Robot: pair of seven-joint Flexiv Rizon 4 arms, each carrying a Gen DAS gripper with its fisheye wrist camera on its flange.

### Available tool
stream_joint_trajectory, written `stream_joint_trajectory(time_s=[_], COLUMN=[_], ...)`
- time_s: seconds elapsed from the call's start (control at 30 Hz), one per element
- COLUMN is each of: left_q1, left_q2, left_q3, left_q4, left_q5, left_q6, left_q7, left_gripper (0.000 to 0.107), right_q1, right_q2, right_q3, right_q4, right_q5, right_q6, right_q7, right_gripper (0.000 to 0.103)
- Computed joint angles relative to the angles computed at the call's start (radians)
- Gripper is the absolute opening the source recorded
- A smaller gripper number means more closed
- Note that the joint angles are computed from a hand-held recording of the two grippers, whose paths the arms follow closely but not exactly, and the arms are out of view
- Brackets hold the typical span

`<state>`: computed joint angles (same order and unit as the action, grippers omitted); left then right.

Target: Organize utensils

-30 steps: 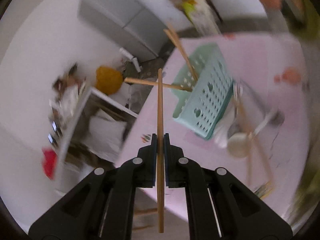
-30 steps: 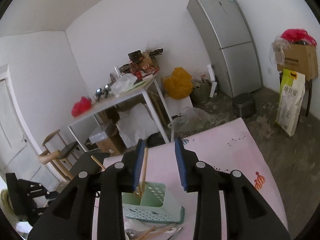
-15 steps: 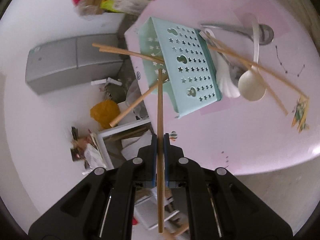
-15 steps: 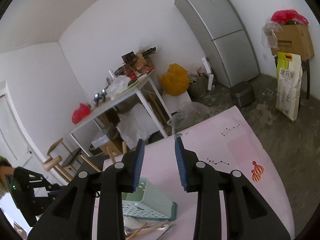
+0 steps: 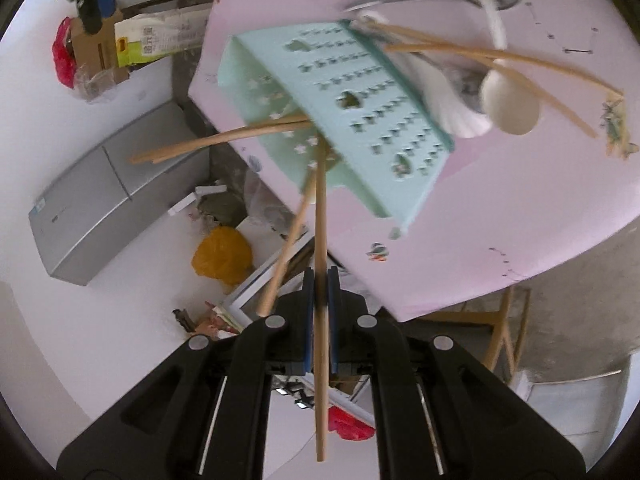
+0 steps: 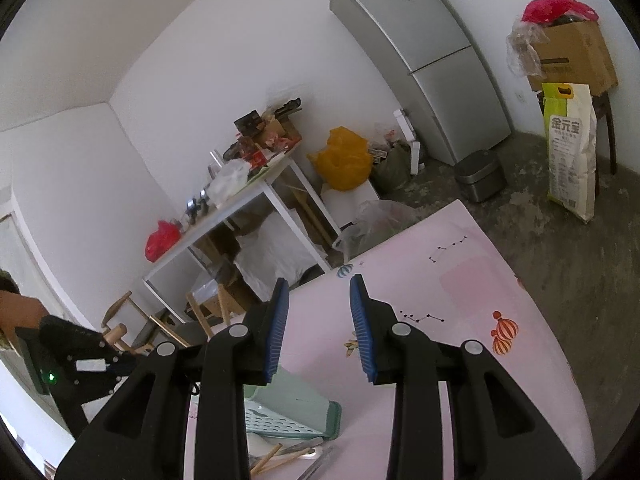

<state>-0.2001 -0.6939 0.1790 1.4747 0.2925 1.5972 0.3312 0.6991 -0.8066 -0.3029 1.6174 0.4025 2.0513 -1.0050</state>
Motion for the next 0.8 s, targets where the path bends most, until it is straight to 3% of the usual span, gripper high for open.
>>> stream_joint_trajectory(time_s=[0.5, 0.63, 0.8], left_q1=[-0.011, 0.010, 0.121], left_q2=[-0.029, -0.007, 0.076], left_q3=[-0.013, -0.039, -0.185], left_q4=[-0.063, -0.040, 0.089], left_q5=[-0.051, -0.097, -0.244], left_q6=[0.005, 0.024, 0.073], left_q7=[-0.050, -0.112, -0.280], left_gripper=[0.008, 0.016, 0.027], right_q1=[-0.086, -0.053, 0.124], right_q2=[-0.019, -0.004, 0.006], right_q3=[0.097, 0.066, -0.111], right_q4=[-0.025, -0.005, 0.032], right_q5=[-0.074, -0.058, 0.043], right_q6=[0.030, 0.015, -0.027], right_q7=[0.022, -0.003, -0.071], right_gripper=[0.031, 0.036, 0.058])
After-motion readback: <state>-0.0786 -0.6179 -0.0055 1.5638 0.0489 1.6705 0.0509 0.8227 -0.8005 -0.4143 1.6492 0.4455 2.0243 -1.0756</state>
